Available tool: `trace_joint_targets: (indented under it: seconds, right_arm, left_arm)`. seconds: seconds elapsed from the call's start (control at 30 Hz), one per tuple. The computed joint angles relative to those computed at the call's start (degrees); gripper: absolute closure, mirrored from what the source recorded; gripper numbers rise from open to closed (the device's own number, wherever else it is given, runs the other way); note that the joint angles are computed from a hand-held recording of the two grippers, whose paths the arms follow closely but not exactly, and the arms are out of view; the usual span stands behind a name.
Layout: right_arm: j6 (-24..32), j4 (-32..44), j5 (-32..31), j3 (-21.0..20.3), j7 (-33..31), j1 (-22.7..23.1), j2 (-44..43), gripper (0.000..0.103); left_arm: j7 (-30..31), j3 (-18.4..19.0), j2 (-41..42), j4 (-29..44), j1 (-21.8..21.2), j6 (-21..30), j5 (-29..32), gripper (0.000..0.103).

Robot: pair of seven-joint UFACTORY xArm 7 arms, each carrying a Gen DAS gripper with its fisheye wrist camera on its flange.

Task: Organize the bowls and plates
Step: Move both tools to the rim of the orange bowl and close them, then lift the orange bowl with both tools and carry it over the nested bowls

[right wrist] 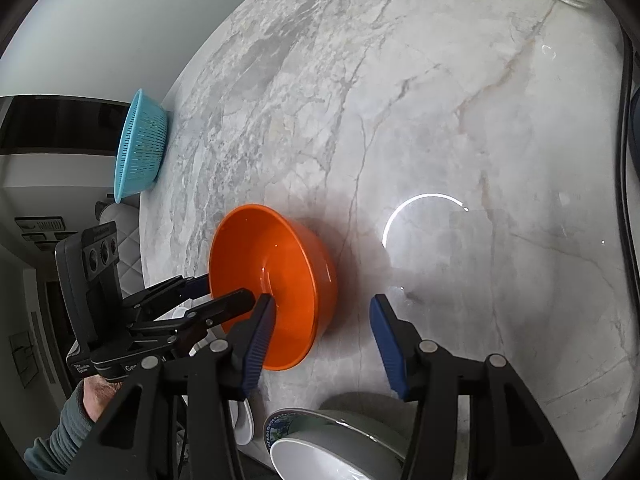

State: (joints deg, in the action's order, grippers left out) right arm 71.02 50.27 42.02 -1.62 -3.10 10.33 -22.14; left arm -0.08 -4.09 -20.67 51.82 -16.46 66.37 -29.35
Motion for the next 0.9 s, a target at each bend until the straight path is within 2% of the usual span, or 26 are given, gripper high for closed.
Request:
trace_joint_targets:
  seconds: [0.17,0.3,0.47,0.63,0.9]
  right_arm:
    - [0.09,0.46,0.43,0.19,-1.2,0.2,1.54,0.058]
    - [0.34,0.58,0.76,0.3,-1.73,0.17,1.99,0.065]
    - [0.13,1.07,0.55,0.73,-2.05,0.11,2.68,0.076]
    - [0.16,1.23,0.38,0.94,-1.92,0.08,3.11,0.087]
    - [-0.43,1.33,-0.4,1.36,-0.99,0.2,3.09,0.088]
  left_arm:
    - [0.39,0.18,0.96,0.08,-0.29,0.09,-1.61,0.068]
    - [0.24,-0.29,1.53,-0.02,-0.53,-0.83,-2.15,0.071]
    - [0.26,-0.48,2.21,0.43,-0.74,-1.0,-2.17,0.084]
    - [-0.53,-0.85,2.64,0.67,-0.65,-1.48,-1.36,0.088]
    - [-1.44,-0.55,2.53,0.88,-0.31,-1.74,-0.74,0.092]
